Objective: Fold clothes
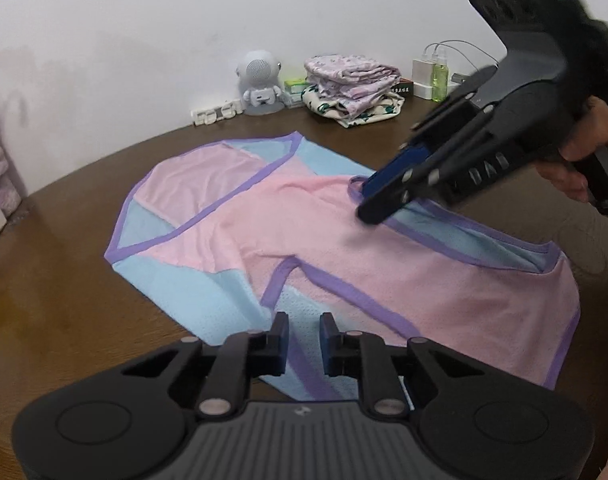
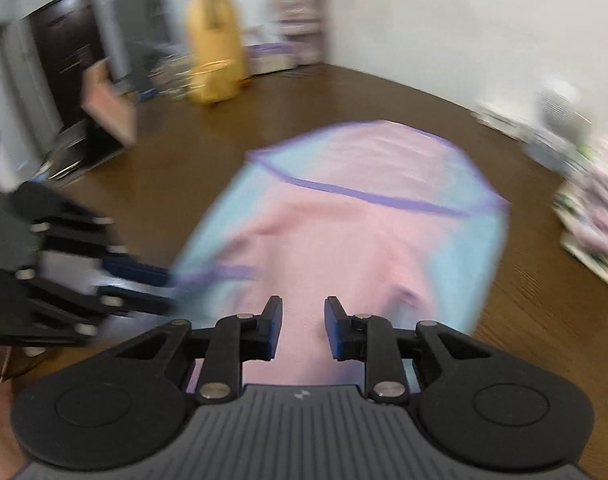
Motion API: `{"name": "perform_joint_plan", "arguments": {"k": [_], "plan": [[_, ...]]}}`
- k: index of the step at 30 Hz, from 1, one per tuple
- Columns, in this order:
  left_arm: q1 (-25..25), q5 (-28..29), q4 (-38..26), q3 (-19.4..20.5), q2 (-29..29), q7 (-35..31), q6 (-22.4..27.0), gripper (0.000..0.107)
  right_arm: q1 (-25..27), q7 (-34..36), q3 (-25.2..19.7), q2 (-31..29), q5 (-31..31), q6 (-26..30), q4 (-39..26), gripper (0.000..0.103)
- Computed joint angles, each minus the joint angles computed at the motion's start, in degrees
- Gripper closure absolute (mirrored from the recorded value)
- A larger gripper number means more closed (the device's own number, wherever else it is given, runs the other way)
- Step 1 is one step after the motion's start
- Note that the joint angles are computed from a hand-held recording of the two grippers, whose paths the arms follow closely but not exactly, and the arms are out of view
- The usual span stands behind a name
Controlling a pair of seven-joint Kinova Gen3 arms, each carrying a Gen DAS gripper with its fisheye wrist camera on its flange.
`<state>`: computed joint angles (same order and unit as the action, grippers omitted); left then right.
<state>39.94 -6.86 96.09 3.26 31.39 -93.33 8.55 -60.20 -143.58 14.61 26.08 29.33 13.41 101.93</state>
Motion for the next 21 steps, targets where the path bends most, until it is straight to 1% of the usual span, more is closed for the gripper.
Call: {"name": "perform_joint_plan", "arguments": {"k": [2, 5, 8, 9, 12, 15, 16, 17, 19, 20, 21], "plan": [[-0.31, 0.13, -0.55, -0.1, 0.74, 0.07, 0.5, 0.092, 3.25, 4.66, -5.31, 2.49, 0.38, 3.9, -5.17, 0.079], [-2.69, 0.17, -0.8, 2.23, 1.3, -1.35, 1.01, 0.092, 8.44, 11.65, -13.27, 6.15, 0.35, 9.63, -12.46, 0.079], [-4.83, 0.37, -0.62, 4.33, 1.75, -3.23, 0.63, 0.092, 13.43, 18.64, -21.24, 9.54, 1.29, 15.64, -18.91, 0.086], [-5.56, 0.59, -0.5, 5.03, 1.81, -3.81, 0.59, 0.093, 14.93, 20.97, -23.89, 10.71, 2.18, 17.97, -21.0, 0.086], [-8.95, 1.8, -0.06, 8.49, 2.12, -5.94, 0.33, 0.093, 19.02, 27.96, -31.85, 13.6, 6.24, 24.96, -25.99, 0.086], [-12.77, 3.35, 0.31, 12.54, 2.7, -8.41, -0.06, 0.093, 23.09, 34.95, -39.82, 16.78, 8.33, 31.47, -31.4, 0.085], [-13.62, 3.8, 0.4, 13.47, 2.87, -9.14, -0.17, 0.093, 23.92, 37.28, -41.53, 17.86, 8.14, 33.79, -33.6, 0.084], [-14.49, 4.27, 0.48, 14.41, 3.05, -9.86, -0.27, 0.093, 24.32, 39.61, -42.18, 18.62, 7.25, 35.55, -35.5, 0.082], [-16.29, 5.25, 0.64, 16.33, 3.44, -11.23, -0.44, 0.093, 24.05, 43.93, -41.02, 19.26, 3.65, 37.48, -38.06, 0.082], [-17.19, 5.72, 0.72, 17.29, 3.64, -11.91, -0.52, 0.093, 24.38, 45.33, -41.33, 19.84, 2.38, 38.66, -39.5, 0.082], [-18.08, 6.19, 0.8, 18.24, 3.86, -12.57, -0.6, 0.093, 25.46, 46.19, -42.7, 20.62, 1.07, 39.99, -41.07, 0.089]]}}
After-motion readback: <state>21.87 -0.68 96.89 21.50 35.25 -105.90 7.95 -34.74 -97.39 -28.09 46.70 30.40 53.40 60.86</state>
